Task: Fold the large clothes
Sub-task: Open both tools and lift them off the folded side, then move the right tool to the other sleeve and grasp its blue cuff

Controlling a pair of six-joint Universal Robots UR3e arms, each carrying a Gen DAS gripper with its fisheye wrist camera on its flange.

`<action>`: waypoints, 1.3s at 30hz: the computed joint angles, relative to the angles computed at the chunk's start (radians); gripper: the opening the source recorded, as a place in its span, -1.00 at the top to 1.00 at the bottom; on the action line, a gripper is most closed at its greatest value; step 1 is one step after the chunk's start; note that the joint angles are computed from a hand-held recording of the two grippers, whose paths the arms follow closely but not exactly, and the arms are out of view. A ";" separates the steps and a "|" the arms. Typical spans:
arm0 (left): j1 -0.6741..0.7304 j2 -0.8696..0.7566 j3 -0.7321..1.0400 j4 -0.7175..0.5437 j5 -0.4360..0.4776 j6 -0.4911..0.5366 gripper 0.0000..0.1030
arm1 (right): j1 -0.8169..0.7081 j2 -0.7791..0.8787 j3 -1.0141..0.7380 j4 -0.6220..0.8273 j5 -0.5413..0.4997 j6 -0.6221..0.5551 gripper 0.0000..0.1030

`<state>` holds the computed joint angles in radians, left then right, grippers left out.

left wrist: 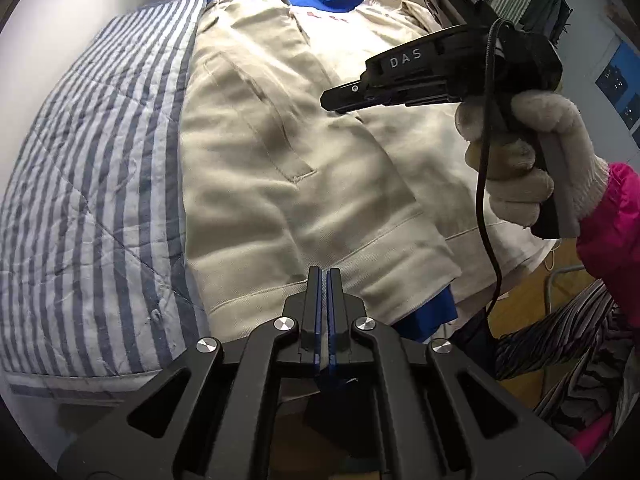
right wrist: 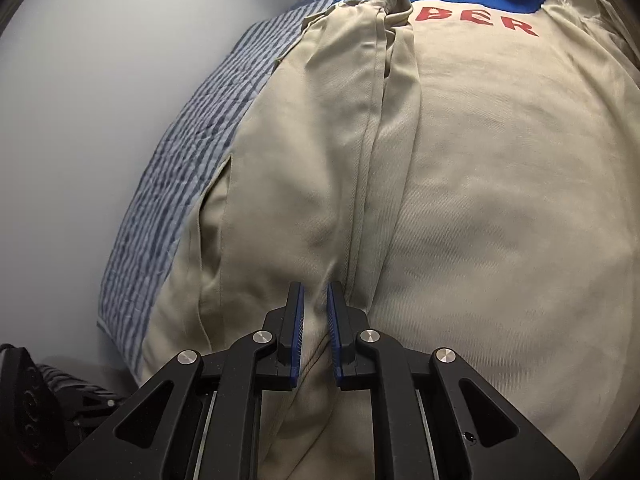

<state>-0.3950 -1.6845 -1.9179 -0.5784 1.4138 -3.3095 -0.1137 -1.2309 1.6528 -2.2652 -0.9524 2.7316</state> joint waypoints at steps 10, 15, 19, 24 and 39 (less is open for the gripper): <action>-0.018 0.085 0.116 -0.023 -0.011 0.006 0.98 | -0.263 -0.400 0.229 0.079 0.124 -0.181 0.22; -0.040 0.024 0.241 -0.045 -0.030 0.017 0.14 | -0.477 -0.588 0.289 0.235 0.162 -0.358 0.21; -0.066 -0.049 0.352 -0.052 -0.030 0.018 0.09 | -0.678 -0.674 0.292 0.377 0.181 -0.518 0.22; -0.081 -0.151 0.472 -0.064 -0.052 0.002 0.09 | -0.848 -0.617 0.226 0.479 0.174 -0.615 0.22; -0.123 -0.407 0.702 -0.104 -0.075 0.003 0.09 | -0.942 -0.244 0.090 0.272 0.043 -0.469 0.01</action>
<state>-0.5180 -2.0919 -1.2160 -0.6826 1.3386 -3.3068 -1.0553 -1.4752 1.7431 -1.9929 -0.9092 2.2628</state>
